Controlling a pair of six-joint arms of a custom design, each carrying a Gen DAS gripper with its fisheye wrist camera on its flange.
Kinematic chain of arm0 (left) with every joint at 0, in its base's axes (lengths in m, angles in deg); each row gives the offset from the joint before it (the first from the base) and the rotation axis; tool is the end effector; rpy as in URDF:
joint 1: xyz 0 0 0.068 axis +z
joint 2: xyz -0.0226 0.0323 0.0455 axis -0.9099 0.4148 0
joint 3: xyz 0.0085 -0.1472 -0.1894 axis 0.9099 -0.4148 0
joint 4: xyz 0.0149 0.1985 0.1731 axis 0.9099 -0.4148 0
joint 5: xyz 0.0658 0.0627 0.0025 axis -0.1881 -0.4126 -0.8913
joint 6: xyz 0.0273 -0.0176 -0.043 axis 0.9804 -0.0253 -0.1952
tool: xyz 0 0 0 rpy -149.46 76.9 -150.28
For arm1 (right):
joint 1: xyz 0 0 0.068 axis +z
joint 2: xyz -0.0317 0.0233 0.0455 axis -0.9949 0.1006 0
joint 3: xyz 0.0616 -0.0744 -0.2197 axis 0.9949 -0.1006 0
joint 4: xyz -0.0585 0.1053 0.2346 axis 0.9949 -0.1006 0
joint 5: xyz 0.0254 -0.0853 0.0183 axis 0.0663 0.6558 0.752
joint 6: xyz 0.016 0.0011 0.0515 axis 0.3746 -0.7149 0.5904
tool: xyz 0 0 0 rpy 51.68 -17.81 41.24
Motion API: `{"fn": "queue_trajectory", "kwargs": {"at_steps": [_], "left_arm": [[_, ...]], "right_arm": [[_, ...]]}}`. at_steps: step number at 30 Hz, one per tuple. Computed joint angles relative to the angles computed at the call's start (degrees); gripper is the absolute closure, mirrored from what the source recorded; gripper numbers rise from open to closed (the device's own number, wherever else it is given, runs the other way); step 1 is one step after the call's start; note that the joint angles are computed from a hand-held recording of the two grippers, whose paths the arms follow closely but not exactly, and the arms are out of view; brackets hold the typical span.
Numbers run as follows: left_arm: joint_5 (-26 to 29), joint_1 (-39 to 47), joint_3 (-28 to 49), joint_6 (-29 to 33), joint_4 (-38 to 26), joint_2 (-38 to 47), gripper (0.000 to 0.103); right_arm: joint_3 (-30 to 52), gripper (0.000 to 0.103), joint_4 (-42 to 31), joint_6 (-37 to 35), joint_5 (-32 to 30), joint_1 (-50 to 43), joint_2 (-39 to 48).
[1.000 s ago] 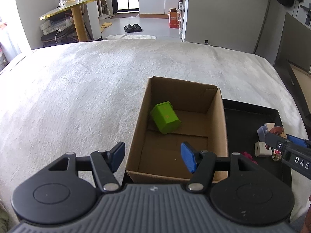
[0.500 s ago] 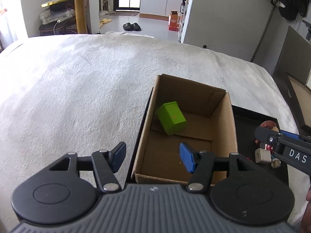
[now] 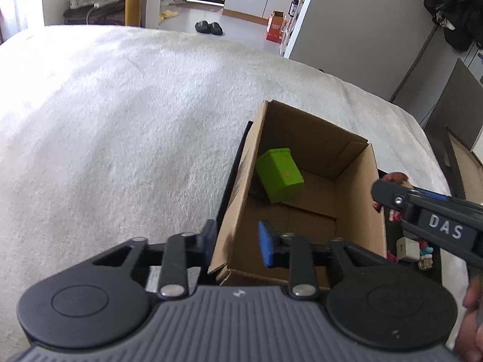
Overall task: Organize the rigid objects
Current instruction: 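Open the right gripper to release the figurine into the box, then move the right gripper back over the tray toward the white charger plug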
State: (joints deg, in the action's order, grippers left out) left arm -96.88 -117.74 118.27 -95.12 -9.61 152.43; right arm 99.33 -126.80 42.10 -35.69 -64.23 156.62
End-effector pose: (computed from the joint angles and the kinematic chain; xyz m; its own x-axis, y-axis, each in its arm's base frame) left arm 0.2197 -0.2524 0.2818 -0.6737 -0.4751 -0.5660 -0.4395 0.8734 -0.2098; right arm 0.3012 0.1158 0.3081 -0.6326 -0.3097 -0.7098 -0.4934 0.8676 0.0612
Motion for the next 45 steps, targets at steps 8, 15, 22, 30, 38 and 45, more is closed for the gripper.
{"fn": "queue_trajectory", "kwargs": {"at_steps": [8, 15, 22, 30, 38, 45], "left_arm": [[0.13, 0.52, -3.45, 0.59, 2.89, -1.79, 0.094], [0.42, 0.71, -5.15, 0.87, 4.28, -2.9, 0.094], [0.85, 1.03, -6.07, 0.64, 5.18, -3.6, 0.094], [1.04, 1.1, -6.21, 0.47, 5.05, -3.64, 0.093], [-0.11, 0.01, -2.57, 0.41, 1.72, -1.75, 0.093], [-1.25, -1.14, 5.44, -0.75, -5.22, 3.04, 0.091]], "right_arm": [[1.99, 0.062, 0.42, -0.78, 2.66, 3.29, 3.1], [2.64, 0.061, 0.83, -0.58, 3.88, 5.49, 4.9], [1.93, 0.059, 2.24, -1.04, 9.0, 7.13, 4.8], [1.24, 0.053, 0.57, -0.75, 5.86, 4.69, 2.68], [-0.77, 0.044, -0.23, -0.84, 3.7, 2.03, -0.32], [-2.39, 0.042, -0.64, -1.48, -0.26, -2.8, -2.3]]}}
